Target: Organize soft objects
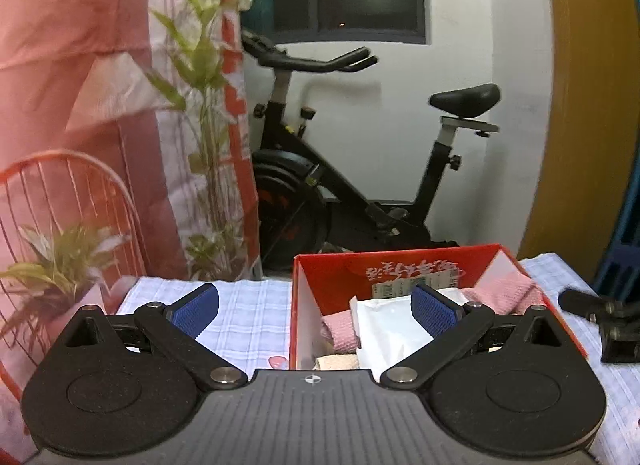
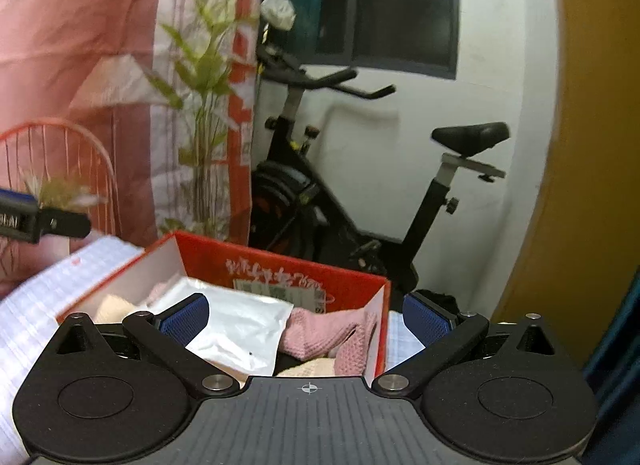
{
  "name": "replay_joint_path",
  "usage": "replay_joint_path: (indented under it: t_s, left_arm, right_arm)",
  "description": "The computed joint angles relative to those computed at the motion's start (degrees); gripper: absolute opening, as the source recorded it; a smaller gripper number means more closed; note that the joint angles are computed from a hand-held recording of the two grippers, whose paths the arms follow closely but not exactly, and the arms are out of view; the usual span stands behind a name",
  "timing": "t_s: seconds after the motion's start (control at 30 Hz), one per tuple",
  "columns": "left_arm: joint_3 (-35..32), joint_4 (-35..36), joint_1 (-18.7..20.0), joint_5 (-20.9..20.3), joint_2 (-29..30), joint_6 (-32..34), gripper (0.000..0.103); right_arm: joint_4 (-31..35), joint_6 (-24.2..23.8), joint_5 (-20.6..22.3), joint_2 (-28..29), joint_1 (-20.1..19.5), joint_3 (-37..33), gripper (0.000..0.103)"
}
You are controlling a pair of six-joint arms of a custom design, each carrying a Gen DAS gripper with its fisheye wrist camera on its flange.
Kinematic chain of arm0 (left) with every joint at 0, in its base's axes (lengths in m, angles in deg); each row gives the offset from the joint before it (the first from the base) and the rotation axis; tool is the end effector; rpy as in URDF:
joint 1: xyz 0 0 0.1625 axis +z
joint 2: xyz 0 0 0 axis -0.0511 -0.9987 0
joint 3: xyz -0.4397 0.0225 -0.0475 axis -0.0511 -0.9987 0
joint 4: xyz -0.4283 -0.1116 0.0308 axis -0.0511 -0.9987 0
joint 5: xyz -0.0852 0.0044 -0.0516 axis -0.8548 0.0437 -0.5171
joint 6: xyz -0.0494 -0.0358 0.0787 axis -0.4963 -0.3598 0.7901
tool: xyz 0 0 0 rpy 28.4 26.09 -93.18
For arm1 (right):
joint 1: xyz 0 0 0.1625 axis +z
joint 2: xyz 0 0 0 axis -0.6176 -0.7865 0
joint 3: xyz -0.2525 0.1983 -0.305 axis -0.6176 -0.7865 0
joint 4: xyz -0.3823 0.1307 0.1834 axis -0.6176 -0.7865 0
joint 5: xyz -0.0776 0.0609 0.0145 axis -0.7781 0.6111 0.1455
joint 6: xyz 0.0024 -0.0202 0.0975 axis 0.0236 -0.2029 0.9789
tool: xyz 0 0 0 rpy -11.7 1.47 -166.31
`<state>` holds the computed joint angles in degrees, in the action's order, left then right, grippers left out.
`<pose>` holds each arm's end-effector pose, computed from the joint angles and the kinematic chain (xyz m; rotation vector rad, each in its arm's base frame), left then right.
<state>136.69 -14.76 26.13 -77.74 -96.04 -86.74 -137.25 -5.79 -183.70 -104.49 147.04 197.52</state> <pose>-0.2585 -0.3624 0.2604 0.2487 1.8331 -1.2912 0.2736 -0.4516 0.1791 1.1838 -2.2207 1.1582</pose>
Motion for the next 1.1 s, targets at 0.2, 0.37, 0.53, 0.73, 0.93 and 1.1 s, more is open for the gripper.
replay_joint_path:
  t_s: [0.2, 0.37, 0.53, 0.73, 0.93, 1.1]
  left_arm:
    - [-3.7, 17.0, -4.1, -3.5, 0.2, -18.6, 0.103]
    - [-7.4, 33.8, -7.6, -6.3, 3.3, -32.7, 0.103]
    - [-9.2, 40.5, -10.8, -9.5, 5.0, -38.4, 0.103]
    - [-10.4, 44.5, -15.5, -13.1, 6.2, -41.2, 0.103]
    - [-10.6, 46.4, -21.4, -16.8, 6.8, -43.3, 0.103]
    - [-10.5, 46.3, -26.3, -20.0, 7.0, -43.6, 0.103]
  right_arm:
    - [-3.7, 0.4, -3.1, -1.8, 2.3, 1.5, 0.103]
    - [-2.4, 3.4, -4.7, -5.0, 4.2, 2.9, 0.103]
    - [0.5, 9.4, -6.7, -8.2, 5.9, 3.9, 0.103]
    - [1.7, 11.0, -8.4, -11.4, 8.1, 5.7, 0.103]
    - [3.3, 13.8, -9.9, -16.3, 10.6, 8.2, 0.103]
    - [5.4, 14.6, -10.9, -21.0, 12.7, 10.3, 0.103]
